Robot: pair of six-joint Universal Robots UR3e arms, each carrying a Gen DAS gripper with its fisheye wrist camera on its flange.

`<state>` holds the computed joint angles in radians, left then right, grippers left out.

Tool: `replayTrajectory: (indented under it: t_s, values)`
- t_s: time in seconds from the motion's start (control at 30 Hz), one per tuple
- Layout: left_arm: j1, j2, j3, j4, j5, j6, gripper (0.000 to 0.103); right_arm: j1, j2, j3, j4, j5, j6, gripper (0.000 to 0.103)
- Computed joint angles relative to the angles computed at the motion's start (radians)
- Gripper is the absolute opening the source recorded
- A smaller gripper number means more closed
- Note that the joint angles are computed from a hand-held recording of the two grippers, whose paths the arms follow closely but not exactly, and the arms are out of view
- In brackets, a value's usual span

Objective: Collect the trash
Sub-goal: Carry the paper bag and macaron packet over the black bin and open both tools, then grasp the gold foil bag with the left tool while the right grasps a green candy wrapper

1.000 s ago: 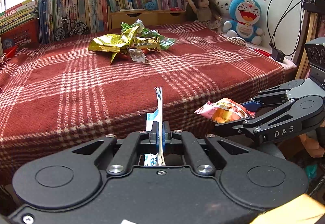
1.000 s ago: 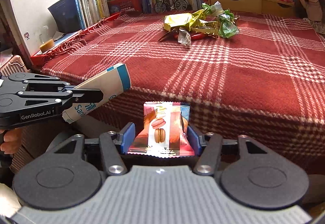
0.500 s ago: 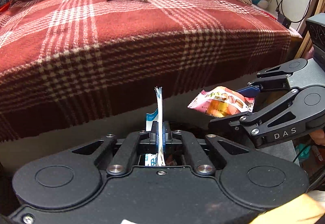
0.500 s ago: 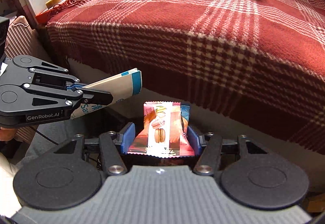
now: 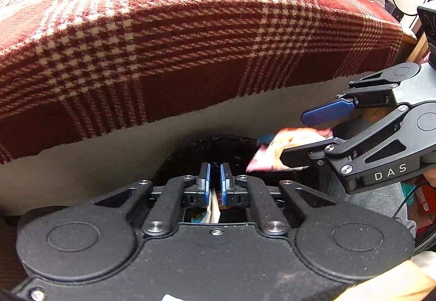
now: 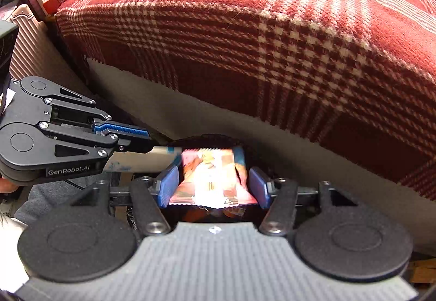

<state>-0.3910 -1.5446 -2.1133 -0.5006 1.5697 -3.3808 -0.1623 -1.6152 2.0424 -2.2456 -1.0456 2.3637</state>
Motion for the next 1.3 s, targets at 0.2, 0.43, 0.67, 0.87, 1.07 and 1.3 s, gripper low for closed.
replayTrajectory:
  t_s: [0.2,0.43,0.67,0.87,1.07,1.3]
  values:
    - [-0.002,0.005,0.000,0.002,0.008,-0.012,0.012,0.011,0.019,-0.010,-0.020,-0.007,0.019,0.075]
    - [0.001,0.033,0.005,0.003,0.021,-0.021,0.029,-0.013,-0.004,-0.005,-0.026,0.009,0.017,0.075]
    - [-0.018,0.053,0.077,0.018,0.094,0.012,0.041,-0.059,-0.050,-0.037,-0.002,0.068,-0.008,0.075]
    - [0.015,0.028,0.206,0.057,0.113,0.066,0.049,-0.099,-0.069,-0.124,-0.011,0.168,-0.010,0.078]
    - [0.052,-0.091,0.370,0.100,0.149,0.078,0.051,-0.087,0.013,-0.218,-0.187,0.177,0.103,0.079]
    - [0.146,-0.287,0.607,0.108,0.120,0.064,0.052,-0.032,0.183,-0.346,-0.435,0.084,0.271,0.079]
